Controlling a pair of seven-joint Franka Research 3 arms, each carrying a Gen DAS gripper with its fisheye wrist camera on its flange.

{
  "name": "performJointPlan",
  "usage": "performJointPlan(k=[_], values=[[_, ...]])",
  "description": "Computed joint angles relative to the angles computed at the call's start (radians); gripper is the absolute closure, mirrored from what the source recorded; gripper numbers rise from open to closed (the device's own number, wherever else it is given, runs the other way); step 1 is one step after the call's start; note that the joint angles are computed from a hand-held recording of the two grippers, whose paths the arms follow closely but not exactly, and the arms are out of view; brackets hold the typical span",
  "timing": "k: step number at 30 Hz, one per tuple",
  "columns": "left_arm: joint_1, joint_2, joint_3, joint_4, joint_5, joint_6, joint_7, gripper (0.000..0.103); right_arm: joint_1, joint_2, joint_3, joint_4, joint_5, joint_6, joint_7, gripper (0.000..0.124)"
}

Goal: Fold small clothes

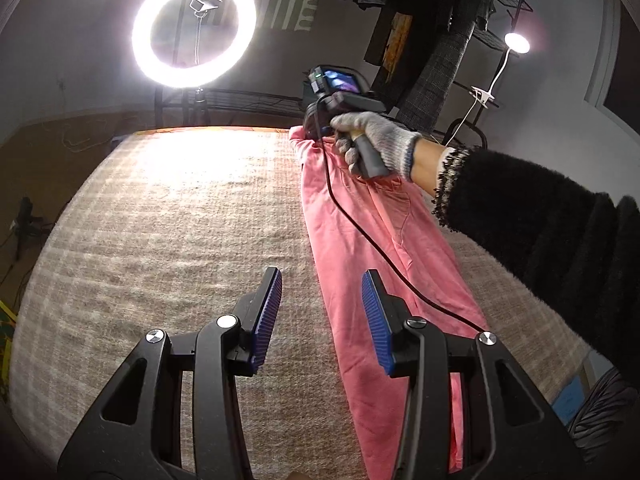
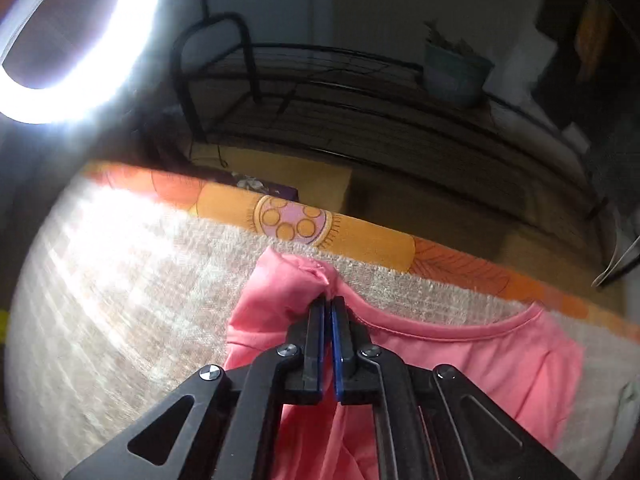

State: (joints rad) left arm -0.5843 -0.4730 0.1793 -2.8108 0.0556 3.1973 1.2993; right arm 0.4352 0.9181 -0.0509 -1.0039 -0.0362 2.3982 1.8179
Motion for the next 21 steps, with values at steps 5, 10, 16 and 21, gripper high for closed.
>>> performJointPlan(k=[5,10,16,21], values=[[-0.010,0.023,0.018,0.008,0.003,0.009,0.004,0.062,-0.038,-0.197,0.045,-0.292,0.055,0.210,-0.054,0.081],[-0.157,0.038,0.173,0.021,-0.050,0.002,0.060,0.062,-0.104,-0.453,0.115,-0.614,0.191,0.358,-0.158,0.081],[-0.292,0.009,0.303,0.004,-0.130,-0.026,0.121,0.062,-0.169,-0.835,0.161,-1.026,0.392,0.423,-0.331,0.079],[-0.291,-0.080,0.241,-0.073,-0.202,-0.096,0.135,0.062,-0.142,-1.196,0.124,-1.361,0.457,0.378,-0.366,0.079]])
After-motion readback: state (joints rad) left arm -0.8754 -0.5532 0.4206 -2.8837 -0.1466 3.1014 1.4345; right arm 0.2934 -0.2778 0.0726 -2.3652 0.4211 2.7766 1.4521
